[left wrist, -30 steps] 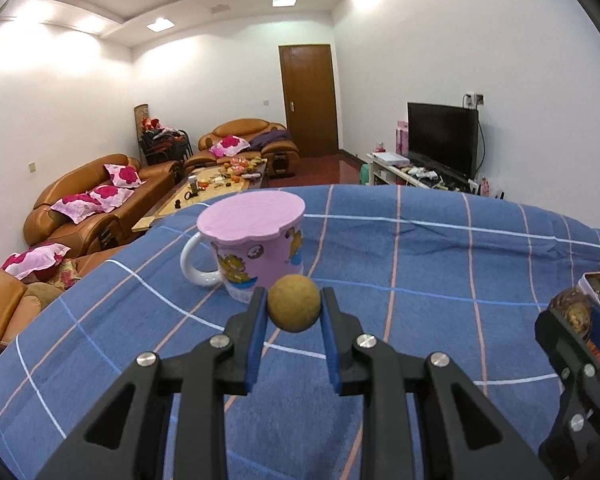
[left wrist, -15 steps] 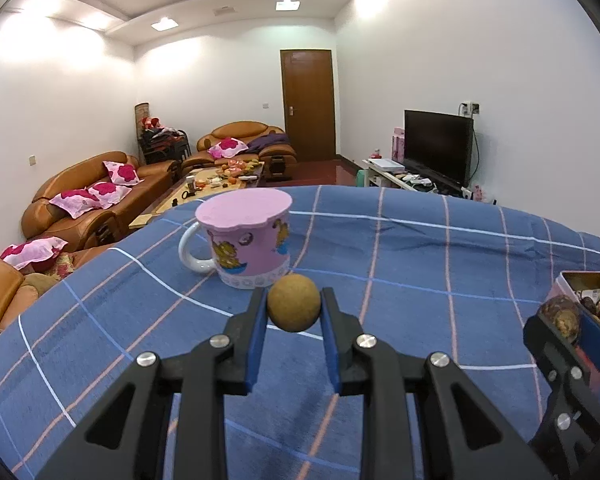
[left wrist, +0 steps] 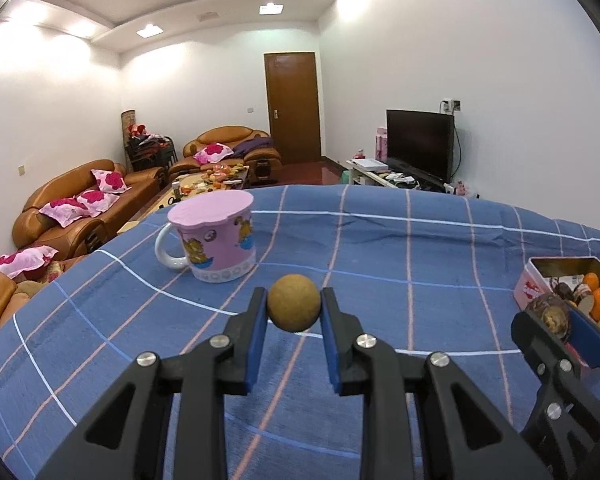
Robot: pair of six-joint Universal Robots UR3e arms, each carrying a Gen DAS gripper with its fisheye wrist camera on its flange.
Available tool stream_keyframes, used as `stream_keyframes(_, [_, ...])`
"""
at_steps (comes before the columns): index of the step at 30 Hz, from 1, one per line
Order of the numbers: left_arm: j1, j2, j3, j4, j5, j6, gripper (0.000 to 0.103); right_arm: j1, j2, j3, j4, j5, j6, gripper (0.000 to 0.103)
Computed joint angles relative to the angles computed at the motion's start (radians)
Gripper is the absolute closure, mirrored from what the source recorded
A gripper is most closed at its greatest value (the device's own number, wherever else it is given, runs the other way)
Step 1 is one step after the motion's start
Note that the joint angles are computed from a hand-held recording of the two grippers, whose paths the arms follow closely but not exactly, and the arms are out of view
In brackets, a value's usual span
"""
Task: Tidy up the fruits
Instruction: 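Carry the yellow fruit and brown cake over the tin box with both tools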
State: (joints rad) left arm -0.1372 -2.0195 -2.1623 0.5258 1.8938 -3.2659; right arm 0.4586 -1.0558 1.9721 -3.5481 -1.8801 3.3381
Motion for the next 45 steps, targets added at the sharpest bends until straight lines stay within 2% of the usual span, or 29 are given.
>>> stream_keyframes(18, [-0.155, -0.018, 0.048, -0.038, 0.060, -0.030, 0.076, -0.119, -0.147, 0.269, -0.154, 0.059, -0.084, 0.063])
stream_keyframes(29, [-0.260, -0.046, 0.111, -0.084, 0.106, -0.071, 0.076, -0.275, -0.241, 0.460, -0.295, 0.124, -0.177, 0.063])
stream_keyframes(45, [-0.425, -0.128, 0.295, -0.209, 0.150, -0.102, 0.076, -0.595, -0.382, 0.700, -0.418, 0.340, -0.299, 0.063])
